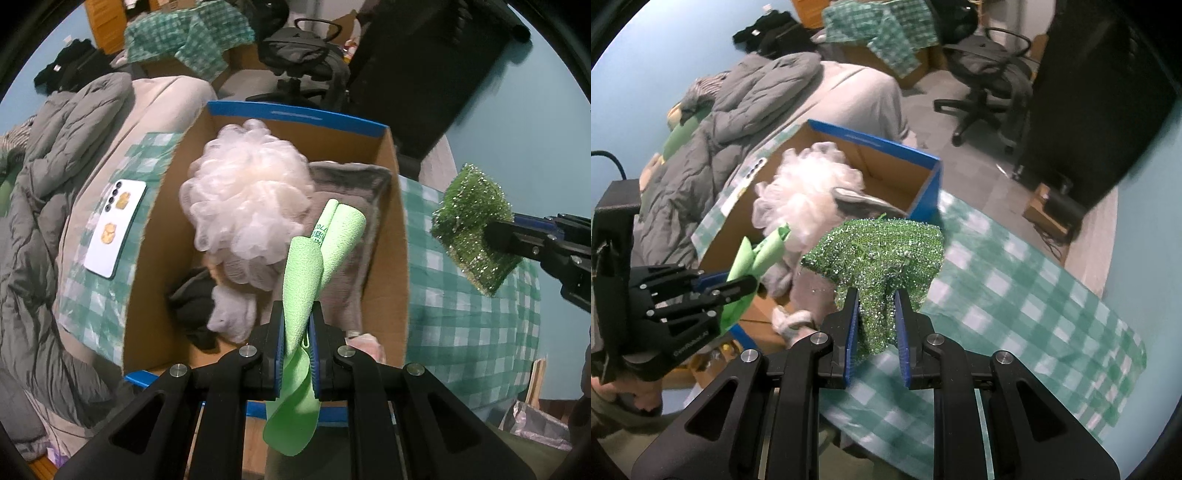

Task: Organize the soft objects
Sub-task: 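Lift the green cloth with the left tool while the right tool carries the scrubber pad over the box, then lower the cloth and scrubber pad into the box and open both tools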

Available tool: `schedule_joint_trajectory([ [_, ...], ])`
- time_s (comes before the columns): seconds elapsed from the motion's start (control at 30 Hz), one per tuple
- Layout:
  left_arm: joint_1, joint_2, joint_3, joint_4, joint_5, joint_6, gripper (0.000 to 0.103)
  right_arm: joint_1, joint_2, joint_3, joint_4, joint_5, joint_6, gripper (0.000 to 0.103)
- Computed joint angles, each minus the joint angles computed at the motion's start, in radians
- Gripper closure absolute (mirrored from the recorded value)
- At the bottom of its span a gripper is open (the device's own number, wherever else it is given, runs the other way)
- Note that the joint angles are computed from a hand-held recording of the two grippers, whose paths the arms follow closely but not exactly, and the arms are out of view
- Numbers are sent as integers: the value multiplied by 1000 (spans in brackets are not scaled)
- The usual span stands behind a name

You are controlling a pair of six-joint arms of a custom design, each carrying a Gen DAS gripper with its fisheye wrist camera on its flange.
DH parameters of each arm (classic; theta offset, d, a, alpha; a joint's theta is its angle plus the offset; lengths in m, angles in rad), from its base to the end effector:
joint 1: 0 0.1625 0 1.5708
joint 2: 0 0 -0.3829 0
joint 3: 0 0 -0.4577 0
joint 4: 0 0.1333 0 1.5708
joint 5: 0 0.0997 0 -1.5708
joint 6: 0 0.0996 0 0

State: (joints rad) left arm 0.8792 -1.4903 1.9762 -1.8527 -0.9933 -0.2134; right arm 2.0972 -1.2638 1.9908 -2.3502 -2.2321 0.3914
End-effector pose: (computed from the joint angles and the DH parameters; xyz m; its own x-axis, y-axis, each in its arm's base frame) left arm -0.1847 -0.5173 0.2285 -0.6940 0.4457 -0.5654 0.4886 0.8684 0.0848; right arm 0.3444 -0.4491 0.1500 -0.8371 -0.0114 0.5469 -0.1973 0.9388 -0.2824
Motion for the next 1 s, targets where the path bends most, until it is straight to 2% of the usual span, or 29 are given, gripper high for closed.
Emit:
schedule_joint_trajectory([
  [0.3,58,7,-16,-4,24,25,92,-4,108,-71,-7,52,-23,86],
  [0.7,105,37,-51,-4,28,72,91,-23,196,-119,-2,94,-6,86],
  [0.8,112,45,-60,6,29,76,84,-30,221,-132,4,97,7,85],
  [0.87,113,48,-64,9,37,78,70,-33,233,-142,23,97,21,75],
  [1.0,112,40,-60,-13,41,113,64,-28,240,-145,24,87,46,65],
])
